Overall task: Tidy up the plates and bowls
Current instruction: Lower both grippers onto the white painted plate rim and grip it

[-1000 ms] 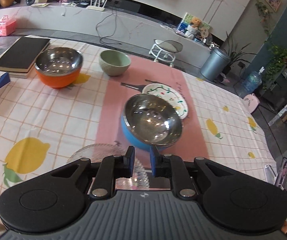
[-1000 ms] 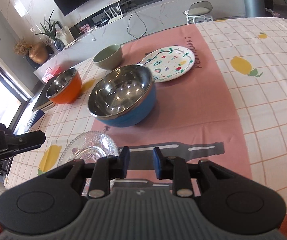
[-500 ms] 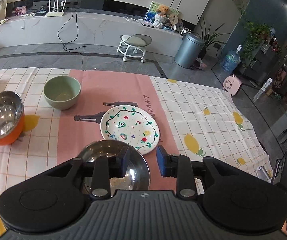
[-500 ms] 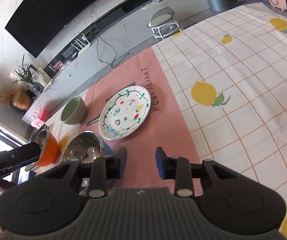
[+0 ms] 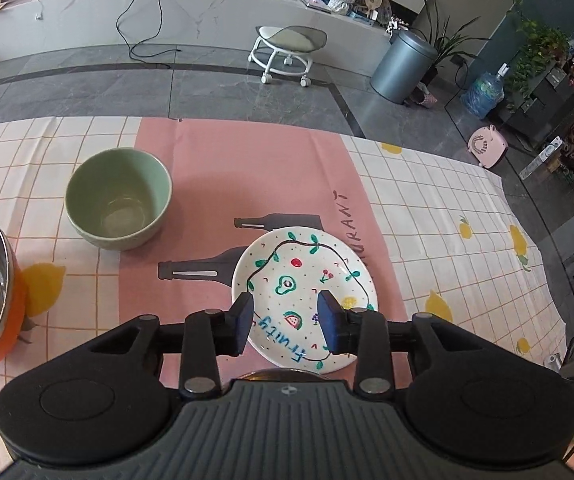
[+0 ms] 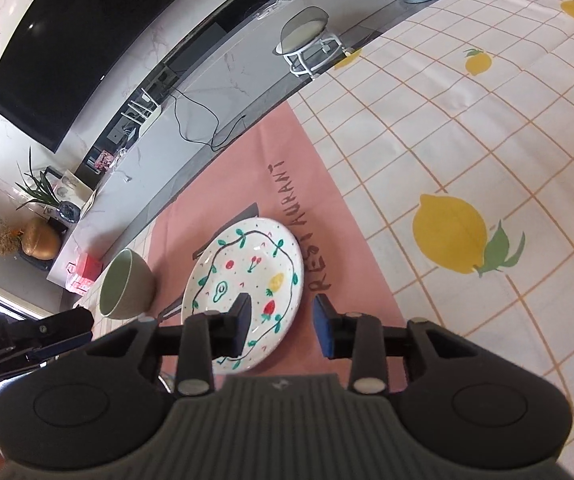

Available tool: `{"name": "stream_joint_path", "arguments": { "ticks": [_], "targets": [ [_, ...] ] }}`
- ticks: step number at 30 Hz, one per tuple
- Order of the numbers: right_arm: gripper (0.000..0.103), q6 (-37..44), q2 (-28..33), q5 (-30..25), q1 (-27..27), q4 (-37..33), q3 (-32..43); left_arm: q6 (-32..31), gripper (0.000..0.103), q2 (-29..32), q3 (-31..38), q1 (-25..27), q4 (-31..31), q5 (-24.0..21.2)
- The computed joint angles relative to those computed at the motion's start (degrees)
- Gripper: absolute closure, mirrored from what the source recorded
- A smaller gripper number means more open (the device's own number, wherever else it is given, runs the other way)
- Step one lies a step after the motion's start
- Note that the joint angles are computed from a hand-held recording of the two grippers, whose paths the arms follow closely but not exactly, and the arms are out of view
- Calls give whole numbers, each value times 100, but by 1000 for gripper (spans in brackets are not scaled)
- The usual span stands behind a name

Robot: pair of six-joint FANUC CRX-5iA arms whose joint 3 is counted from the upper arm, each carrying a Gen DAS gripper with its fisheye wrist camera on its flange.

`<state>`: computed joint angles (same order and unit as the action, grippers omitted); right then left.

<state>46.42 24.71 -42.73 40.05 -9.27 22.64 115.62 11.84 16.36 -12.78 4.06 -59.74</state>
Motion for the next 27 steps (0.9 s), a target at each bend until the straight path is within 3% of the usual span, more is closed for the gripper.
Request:
{"name": "stream_joint_path", "arguments": {
  "ticks": [10, 19, 27],
  "targets": [
    [70, 495, 337, -361, -321, -1055, 494, -546, 63, 529, 37, 364, 611, -149],
    [70, 400, 413, -433, -403, -1316, 542, -1250, 65, 679, -229, 688, 1148, 6],
    [74, 568, 435, -359, -390, -1390, 541, -1474, 70, 705, -432, 782, 1399, 220]
  ]
}}
